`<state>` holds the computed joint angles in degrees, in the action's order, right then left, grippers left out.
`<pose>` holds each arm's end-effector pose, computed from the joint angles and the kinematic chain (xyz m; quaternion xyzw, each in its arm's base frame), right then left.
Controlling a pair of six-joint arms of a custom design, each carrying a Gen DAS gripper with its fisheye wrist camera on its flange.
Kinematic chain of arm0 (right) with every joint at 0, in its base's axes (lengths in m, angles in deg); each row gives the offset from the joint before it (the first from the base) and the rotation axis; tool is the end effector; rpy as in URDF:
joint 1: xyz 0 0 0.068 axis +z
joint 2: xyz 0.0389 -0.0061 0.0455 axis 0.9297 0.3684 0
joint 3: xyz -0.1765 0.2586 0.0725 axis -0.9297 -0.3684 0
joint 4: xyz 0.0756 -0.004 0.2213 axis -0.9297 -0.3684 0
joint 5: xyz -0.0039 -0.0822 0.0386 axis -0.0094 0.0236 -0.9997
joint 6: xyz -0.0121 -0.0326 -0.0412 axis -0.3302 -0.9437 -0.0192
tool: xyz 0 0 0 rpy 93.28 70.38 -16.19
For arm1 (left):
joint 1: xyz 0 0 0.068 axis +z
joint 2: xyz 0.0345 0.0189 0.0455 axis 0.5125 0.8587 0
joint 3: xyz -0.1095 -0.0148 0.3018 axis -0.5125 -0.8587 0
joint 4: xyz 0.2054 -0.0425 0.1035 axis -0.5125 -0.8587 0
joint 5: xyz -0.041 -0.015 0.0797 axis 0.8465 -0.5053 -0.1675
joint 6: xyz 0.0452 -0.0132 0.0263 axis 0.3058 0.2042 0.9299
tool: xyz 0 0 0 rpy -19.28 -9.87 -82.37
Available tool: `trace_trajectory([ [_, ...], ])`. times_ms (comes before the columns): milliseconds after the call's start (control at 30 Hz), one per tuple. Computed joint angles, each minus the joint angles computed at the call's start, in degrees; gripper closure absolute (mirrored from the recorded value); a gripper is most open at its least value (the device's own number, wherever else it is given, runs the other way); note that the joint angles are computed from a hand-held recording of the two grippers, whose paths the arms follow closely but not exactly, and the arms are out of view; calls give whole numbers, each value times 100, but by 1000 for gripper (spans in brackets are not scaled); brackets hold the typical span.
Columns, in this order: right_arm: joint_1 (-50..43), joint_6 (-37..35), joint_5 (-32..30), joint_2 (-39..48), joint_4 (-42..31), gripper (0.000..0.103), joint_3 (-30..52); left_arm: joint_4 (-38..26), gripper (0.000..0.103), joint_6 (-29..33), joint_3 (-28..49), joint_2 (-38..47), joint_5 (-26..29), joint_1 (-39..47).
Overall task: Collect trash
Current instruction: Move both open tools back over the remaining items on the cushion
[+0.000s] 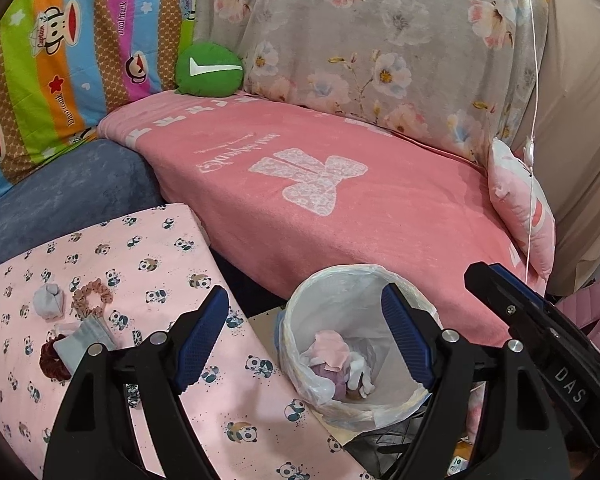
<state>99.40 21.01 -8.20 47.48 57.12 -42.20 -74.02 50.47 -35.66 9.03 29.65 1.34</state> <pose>0.1595 0.0735 0.2991 0.2093 0.8316 0.0662 0.5101 0.2415 -0.1439 0.2917 0.2327 0.8667 -0.2034 0.3916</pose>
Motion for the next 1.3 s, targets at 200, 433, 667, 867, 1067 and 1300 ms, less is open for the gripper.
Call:
trace_trajectory([
  [200, 461, 132, 209, 390, 53, 64, 179, 59, 26, 100, -212, -144, 158, 545],
  [433, 1009, 290, 439, 1046, 175, 58, 480, 103, 26, 287, -393, -225, 229, 1222],
  [667, 1374, 321, 443, 1741, 315, 56, 878, 62, 26, 568, -573, -256, 250, 1956],
  [867, 1625, 322, 306, 2454, 431, 56, 1308, 116, 26, 866, -726, -90, 546, 2852],
  [1067, 1796, 363, 87, 3256, 594, 53, 1772, 166, 26, 1148, -693, 364, 803, 3784],
  [1300, 1831, 355, -258, 4155, 705, 51, 2399, 347, 26, 1376, -510, 1137, 788, 4589],
])
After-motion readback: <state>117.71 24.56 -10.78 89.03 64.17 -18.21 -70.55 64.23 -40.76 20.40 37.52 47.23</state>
